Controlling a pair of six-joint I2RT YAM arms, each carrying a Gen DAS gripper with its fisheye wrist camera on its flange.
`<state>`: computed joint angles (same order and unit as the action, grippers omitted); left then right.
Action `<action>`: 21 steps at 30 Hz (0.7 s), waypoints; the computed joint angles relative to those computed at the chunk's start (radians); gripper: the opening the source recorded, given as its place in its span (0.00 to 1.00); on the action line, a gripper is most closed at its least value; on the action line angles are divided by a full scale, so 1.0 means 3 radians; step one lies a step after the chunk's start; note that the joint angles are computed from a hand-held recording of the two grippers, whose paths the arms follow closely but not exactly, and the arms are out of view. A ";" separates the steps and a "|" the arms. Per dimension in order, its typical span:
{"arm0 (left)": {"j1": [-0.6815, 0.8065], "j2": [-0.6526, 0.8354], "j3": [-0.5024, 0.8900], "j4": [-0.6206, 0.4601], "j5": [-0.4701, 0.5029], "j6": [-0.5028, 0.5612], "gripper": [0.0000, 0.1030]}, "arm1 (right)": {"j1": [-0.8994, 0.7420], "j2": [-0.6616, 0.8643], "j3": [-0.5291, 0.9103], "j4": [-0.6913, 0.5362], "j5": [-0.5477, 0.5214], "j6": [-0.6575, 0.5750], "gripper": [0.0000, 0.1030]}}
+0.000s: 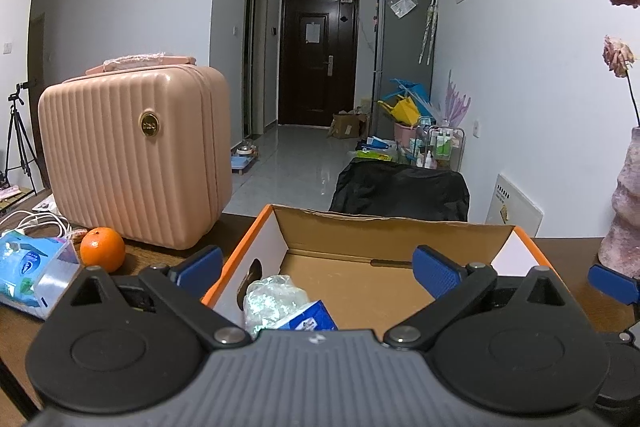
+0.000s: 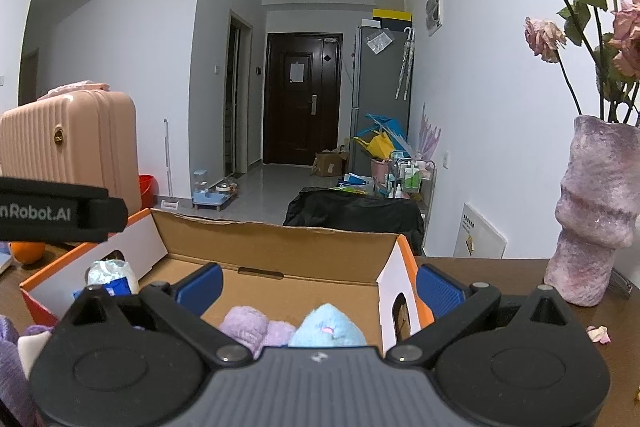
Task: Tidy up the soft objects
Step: 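Withdraw both grippers from the box back over the table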
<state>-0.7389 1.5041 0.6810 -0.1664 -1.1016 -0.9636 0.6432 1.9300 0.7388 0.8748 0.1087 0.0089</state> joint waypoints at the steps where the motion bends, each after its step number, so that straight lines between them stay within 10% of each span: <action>1: -0.0033 -0.0013 -0.0005 -0.0041 -0.0020 -0.0038 1.00 | 0.0005 -0.0017 -0.0029 0.0013 0.0007 -0.0002 1.00; 21: -0.0827 -0.0075 0.0080 -0.1489 -0.0432 -0.1439 1.00 | 0.0109 -0.0485 -0.0762 0.0296 0.0109 0.0038 1.00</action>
<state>-0.9869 1.4817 0.7049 -0.6132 -1.2311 -1.3953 0.6761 1.7844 0.5103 0.9635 0.1413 0.0203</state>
